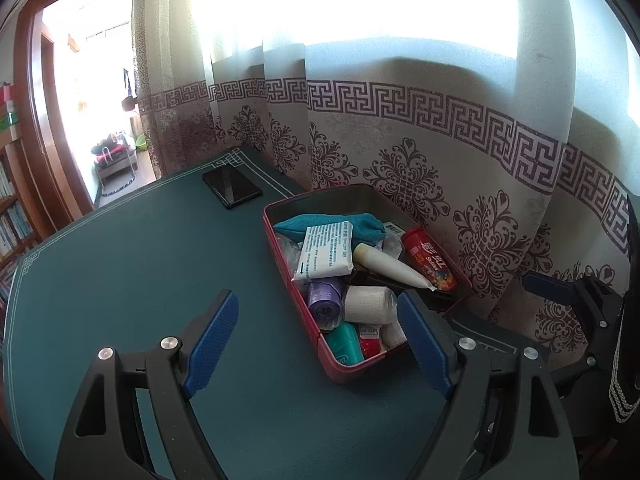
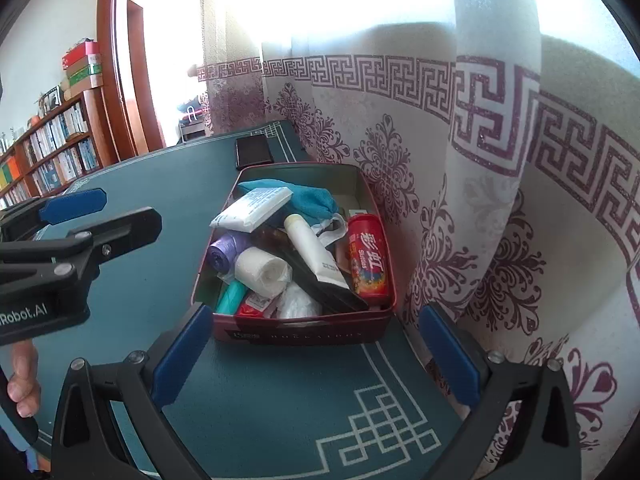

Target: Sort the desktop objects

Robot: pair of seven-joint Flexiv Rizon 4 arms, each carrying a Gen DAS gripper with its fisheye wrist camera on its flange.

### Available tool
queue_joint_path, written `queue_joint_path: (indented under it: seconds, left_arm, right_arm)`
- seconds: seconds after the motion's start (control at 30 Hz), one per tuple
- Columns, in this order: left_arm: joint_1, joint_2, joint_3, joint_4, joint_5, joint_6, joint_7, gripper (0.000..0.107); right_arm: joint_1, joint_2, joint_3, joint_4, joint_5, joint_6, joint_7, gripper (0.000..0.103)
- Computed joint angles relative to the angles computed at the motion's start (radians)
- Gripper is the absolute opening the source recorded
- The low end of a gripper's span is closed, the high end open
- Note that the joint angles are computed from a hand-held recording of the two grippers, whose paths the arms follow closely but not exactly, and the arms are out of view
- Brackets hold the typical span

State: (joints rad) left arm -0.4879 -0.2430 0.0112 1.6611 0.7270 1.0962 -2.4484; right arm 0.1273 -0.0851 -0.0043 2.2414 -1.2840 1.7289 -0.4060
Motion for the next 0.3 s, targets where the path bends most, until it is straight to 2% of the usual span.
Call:
queue_joint_path:
  seconds: [0.07, 0.13, 0.3]
  left_arm:
    - [-0.01, -0.005, 0.001, -0.01, 0.018, -0.012, -0.007, 0.085]
    - [-0.02, -0.007, 0.004, -0.015, 0.049, -0.003, -0.026, 0.085]
    - [-0.025, -0.014, -0.001, -0.025, 0.064, -0.012, -0.011, 0.085]
  right_arm:
    - [-0.003, -0.004, -0.01, -0.008, -0.045, -0.001, 0.033, 0.103]
    - [-0.011, -0.011, 0.002, -0.009, -0.037, -0.004, 0.023, 0.103]
    - [0.01, -0.016, 0.032, 0.011, 0.138, -0.034, -0.113, 0.103]
